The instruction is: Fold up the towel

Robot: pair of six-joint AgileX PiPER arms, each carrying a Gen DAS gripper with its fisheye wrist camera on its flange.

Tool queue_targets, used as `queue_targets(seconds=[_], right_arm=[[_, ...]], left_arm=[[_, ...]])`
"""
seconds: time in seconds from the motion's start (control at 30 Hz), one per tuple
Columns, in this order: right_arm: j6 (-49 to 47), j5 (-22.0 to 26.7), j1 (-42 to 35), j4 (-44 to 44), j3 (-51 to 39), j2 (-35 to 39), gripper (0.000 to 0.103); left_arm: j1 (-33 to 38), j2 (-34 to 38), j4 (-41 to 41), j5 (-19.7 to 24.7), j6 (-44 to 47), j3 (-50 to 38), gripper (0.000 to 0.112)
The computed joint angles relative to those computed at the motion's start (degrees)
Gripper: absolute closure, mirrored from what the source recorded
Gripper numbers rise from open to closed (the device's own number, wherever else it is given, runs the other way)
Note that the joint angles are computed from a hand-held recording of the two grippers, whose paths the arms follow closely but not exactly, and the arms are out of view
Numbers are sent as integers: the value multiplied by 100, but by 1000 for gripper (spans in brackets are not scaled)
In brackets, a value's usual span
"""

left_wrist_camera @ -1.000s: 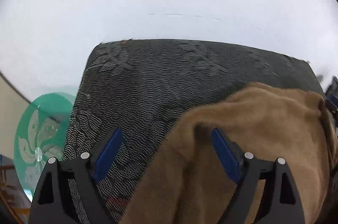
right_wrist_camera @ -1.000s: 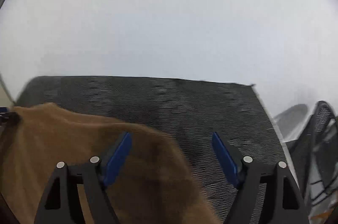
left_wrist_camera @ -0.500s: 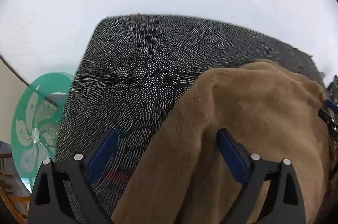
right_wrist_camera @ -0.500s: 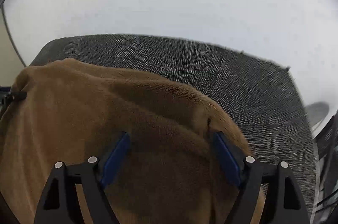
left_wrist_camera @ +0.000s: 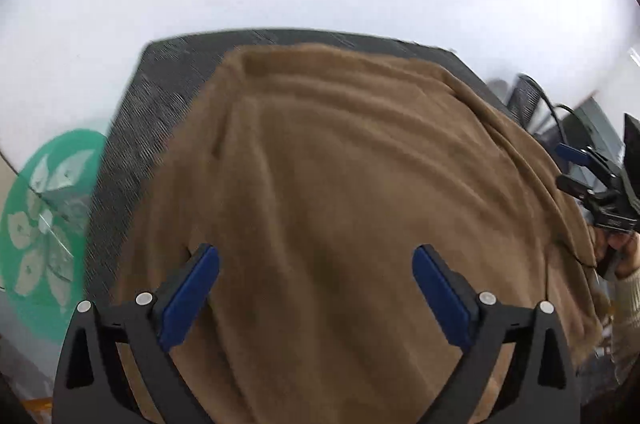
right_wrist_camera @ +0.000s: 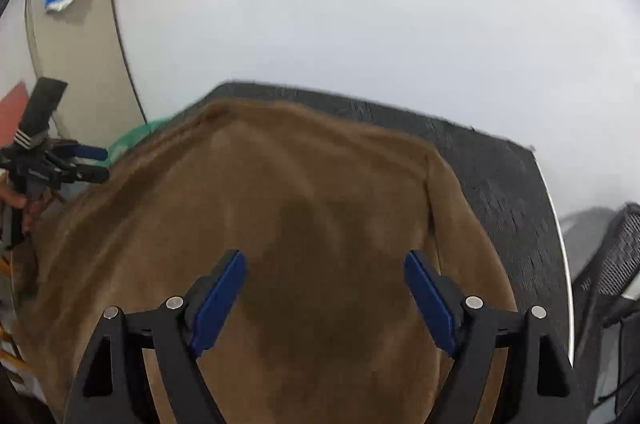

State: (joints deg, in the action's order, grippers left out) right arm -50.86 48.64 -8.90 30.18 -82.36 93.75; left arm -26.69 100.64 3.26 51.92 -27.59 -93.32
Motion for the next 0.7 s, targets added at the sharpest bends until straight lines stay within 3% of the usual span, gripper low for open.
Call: queue_targets(seconds=[0.13,0.3,0.37,0.47,0.6,0.7], right_arm=[[-830,-416,-864,303,1318,-895,19],[-2789,668,-3179,2135,2275,-1760,18],[-3335,928,-3863,2440,2608,-2011,14],[-4045,909,-4479,2471,3103,-2323,8],[-4199,1284,-4899,2010,3203,-2053,8],[-4238,1604,-5156,1969,3198,-1723,8]], left_arm=[[-495,-280,187,-409,-609,620,13],[-1090,-269,614,-538,-1542,841,13],[-1200,-178,665,-565,-1789,843,13],[-1347,-49,848,-563,-2265,818,13],[-1497,24,986,-635,-2797,872,13],[-1670,91,1233,-411,-3016,772,13]])
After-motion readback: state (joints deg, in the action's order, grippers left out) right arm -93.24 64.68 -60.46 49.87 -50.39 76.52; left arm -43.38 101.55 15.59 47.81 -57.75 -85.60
